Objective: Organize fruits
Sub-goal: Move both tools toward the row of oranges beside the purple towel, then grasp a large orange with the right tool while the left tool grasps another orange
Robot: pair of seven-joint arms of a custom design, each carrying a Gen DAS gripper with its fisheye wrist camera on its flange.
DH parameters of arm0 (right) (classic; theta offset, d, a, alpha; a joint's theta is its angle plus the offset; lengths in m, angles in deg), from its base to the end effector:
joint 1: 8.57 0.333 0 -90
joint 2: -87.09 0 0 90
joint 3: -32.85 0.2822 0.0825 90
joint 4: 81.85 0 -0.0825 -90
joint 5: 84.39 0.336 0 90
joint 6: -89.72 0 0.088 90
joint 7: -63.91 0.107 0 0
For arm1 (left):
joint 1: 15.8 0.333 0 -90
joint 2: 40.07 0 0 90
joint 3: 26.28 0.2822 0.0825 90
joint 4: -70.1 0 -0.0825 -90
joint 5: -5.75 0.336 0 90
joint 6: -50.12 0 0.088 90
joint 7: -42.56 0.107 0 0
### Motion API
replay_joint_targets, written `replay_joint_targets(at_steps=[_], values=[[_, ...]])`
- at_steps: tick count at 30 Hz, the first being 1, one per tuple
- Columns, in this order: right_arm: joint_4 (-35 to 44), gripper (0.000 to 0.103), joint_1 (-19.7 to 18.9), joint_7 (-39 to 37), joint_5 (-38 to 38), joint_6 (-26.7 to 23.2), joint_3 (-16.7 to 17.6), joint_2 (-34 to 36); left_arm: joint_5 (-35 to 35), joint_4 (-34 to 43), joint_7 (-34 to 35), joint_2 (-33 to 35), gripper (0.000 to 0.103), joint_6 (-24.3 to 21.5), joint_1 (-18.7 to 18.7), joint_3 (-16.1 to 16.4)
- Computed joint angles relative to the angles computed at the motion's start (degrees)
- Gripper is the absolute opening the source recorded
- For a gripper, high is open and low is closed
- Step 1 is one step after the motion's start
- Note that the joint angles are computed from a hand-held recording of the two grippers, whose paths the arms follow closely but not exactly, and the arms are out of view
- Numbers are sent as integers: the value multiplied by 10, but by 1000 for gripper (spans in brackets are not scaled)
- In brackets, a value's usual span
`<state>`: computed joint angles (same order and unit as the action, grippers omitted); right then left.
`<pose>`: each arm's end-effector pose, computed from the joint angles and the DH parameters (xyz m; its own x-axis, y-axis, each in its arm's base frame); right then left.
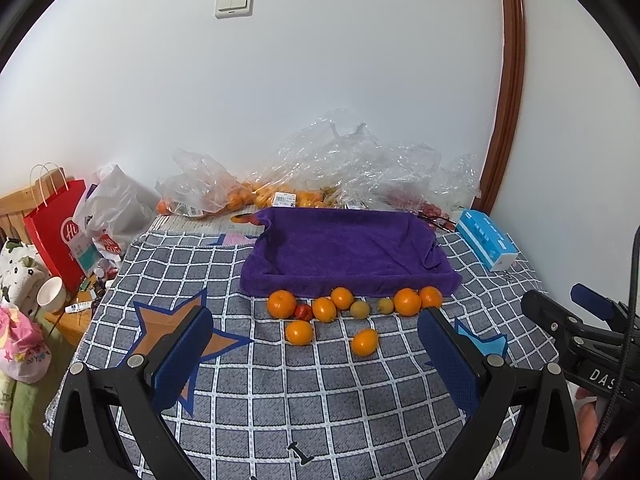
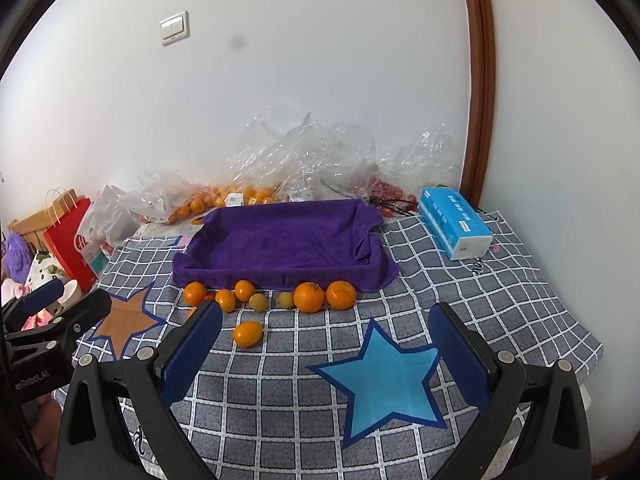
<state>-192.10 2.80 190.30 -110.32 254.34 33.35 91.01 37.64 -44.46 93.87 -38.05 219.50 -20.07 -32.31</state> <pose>0.5607 0.1429 0.5411 -0.0052 -0.9964 -0.0844 -0.6143 0.0698 -0.7860 0.5484 -0.1347 0.5322 -0.0270 -0.9984 0.0499 -0.5815 -0.0249 -0.8131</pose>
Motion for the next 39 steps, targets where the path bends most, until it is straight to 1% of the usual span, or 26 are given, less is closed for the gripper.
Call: replay_joint_targets(at_steps=[2,4,5,7,9,12,15,19,22,25,28,30,33,35,37,39], values=[[15,102,-1,-16,15,-7,2,14,-13,11,15,7,103,-15,0,-1],[31,102,0,-24,22,-14,2,29,-23,20,27,15,103,-18,-1,1],[40,102,-1,-31,31,-18,3,37,-20,22,24,19,103,-13,-2,5],[57,102,-5,-57,61,-21,8,55,-25,31,31,28,103,-17,-5,9],[77,102,-3,-68,73,-31,7,75,-52,41,49,40,103,-19,-6,9],[105,102,10,-60,52,-54,-6,100,-85,60,70,64,103,-18,-10,16],[129,102,20,-39,29,-67,-19,124,-86,90,78,93,103,-27,-24,33],[162,102,15,-50,37,-86,-18,156,-127,133,118,134,103,-52,-30,36],[176,102,20,-37,26,-88,-29,172,-154,162,147,160,103,-71,-34,38],[189,102,17,-36,32,-90,-29,190,-183,198,175,191,103,-93,-37,36],[199,102,5,-48,55,-75,-21,209,-193,229,191,217,102,-108,-45,45],[210,102,8,-50,54,-75,-26,223,-201,248,201,233,102,-118,-48,48],[235,102,10,-66,51,-92,-29,243,-211,282,214,260,102,-135,-49,51],[254,102,7,-78,60,-108,-26,257,-217,305,221,276,102,-149,-50,53],[267,102,0,-94,77,-111,-18,270,-226,327,231,293,101,-161,-47,51],[284,102,-4,-100,90,-115,-17,286,-237,348,249,307,97,-175,-42,46]])
